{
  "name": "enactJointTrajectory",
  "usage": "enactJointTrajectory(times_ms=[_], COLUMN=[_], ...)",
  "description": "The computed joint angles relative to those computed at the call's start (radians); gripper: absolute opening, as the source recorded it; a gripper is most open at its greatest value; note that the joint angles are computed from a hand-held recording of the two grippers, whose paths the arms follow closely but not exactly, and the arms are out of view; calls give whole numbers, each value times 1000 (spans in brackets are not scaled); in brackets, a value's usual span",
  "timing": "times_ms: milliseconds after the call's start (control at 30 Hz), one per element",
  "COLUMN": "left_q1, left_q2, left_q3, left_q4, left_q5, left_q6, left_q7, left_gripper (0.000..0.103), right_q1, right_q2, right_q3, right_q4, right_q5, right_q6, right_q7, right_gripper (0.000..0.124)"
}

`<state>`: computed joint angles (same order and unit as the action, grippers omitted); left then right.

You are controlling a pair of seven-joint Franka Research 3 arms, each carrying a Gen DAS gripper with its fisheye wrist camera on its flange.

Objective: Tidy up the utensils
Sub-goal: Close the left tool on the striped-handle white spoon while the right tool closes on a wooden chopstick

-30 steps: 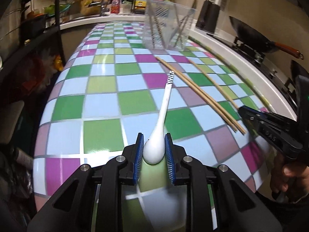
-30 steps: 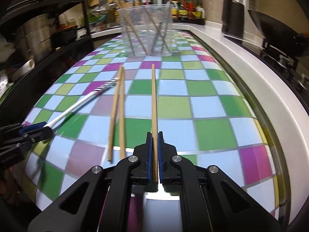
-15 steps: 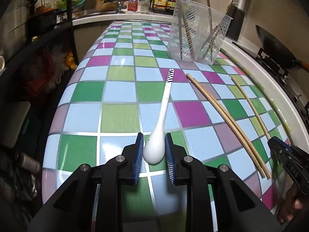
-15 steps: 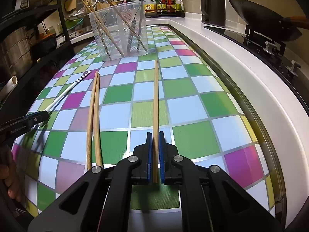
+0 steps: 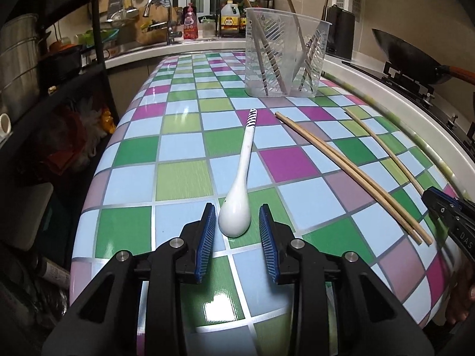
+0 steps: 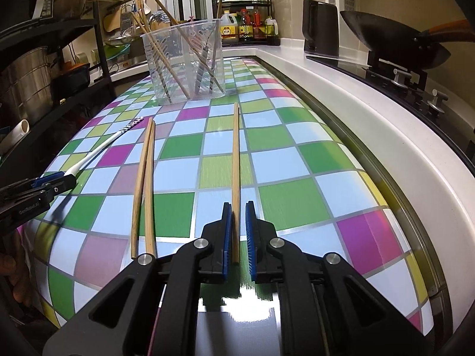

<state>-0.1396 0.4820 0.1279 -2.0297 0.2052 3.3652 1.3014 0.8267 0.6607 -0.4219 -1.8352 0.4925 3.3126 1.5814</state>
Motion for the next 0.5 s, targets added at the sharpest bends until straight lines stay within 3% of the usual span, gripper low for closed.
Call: enactJointTrajectory(times_ms=[100,233,333,500], left_q1=[-43,-64,-94,-62], left_q2=[12,29,43,47], left_q3=[43,60,79,34], left_q4=[-4,-10,-24,-31], left_q5=[-24,-67,-127,-176], left_q6=[38,95,150,186], left_q7=[11,45,91,144], left_gripper=[31,31,30,23], right_q1=[12,67,53,22], right_q2=[6,34,39,30], right_q3=[-11,-59,-34,8], right_q4=[-5,-5,-3,4], right_q5=[8,56,80,123], right_q6=[16,48,83,91], right_q7=[-4,-21,-60,-121], right_gripper=[11,9,5,5])
